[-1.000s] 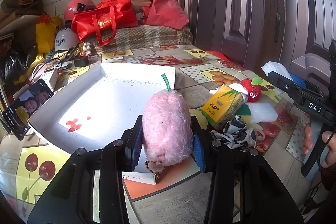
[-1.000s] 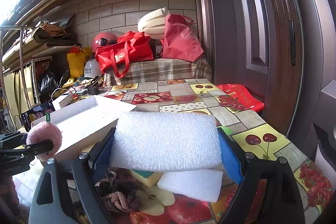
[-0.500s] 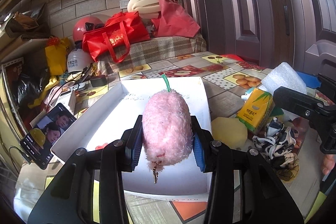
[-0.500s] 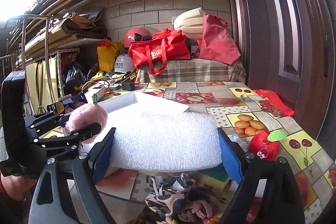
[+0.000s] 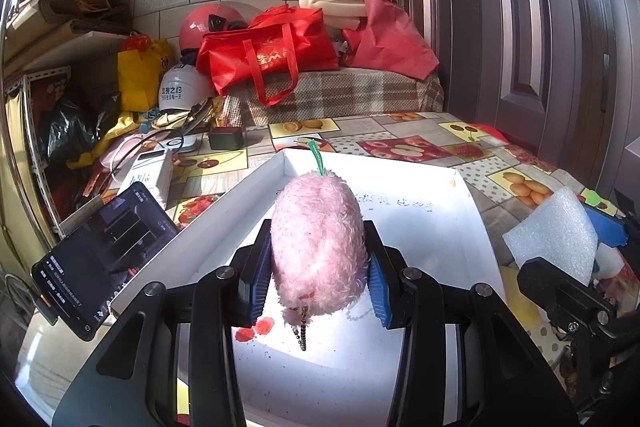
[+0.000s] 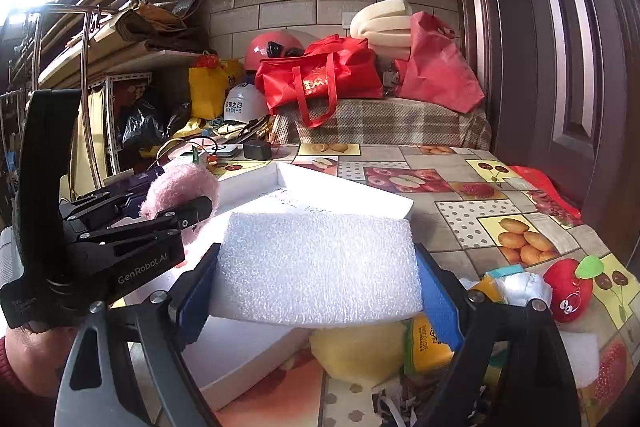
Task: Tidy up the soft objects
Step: 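Carry the plush and foam block into the white box and open both tools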
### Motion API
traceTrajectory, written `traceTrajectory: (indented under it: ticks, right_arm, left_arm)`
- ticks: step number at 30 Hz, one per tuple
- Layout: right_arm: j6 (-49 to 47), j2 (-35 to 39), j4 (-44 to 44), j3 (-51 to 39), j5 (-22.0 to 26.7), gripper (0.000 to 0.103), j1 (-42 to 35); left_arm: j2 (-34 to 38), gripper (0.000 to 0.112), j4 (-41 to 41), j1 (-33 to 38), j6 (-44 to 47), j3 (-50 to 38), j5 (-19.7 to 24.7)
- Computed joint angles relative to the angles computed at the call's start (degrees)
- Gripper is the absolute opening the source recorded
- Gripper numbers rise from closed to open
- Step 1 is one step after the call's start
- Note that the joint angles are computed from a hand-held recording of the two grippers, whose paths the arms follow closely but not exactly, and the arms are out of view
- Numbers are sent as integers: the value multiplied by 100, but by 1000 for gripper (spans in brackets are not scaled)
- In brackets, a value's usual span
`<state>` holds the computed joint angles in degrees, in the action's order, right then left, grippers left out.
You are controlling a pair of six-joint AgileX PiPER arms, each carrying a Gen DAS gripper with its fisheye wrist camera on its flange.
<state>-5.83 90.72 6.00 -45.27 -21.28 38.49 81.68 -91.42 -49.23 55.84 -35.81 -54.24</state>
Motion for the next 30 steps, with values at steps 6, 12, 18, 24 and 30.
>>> traceTrajectory:
  ticks: [6,12,18,24,30]
  right_arm:
    - [-1339,423,1545,-496,-122,89,338]
    - [-2337,782,2751,-1086,146,89,469]
    - [-3281,1005,3793,-1511,551,90,449]
    - [-3820,1051,4390,-1655,787,92,390]
    - [-3921,1033,4720,-1650,719,103,348]
  left_arm:
    - [-94,41,28,275,-149,41,277]
    - [-121,41,106,708,-149,31,558]
    - [-119,41,-1,1052,-34,-27,948]
    - [10,65,-392,1002,148,-184,639]
    - [-238,103,-263,1200,-405,96,765]
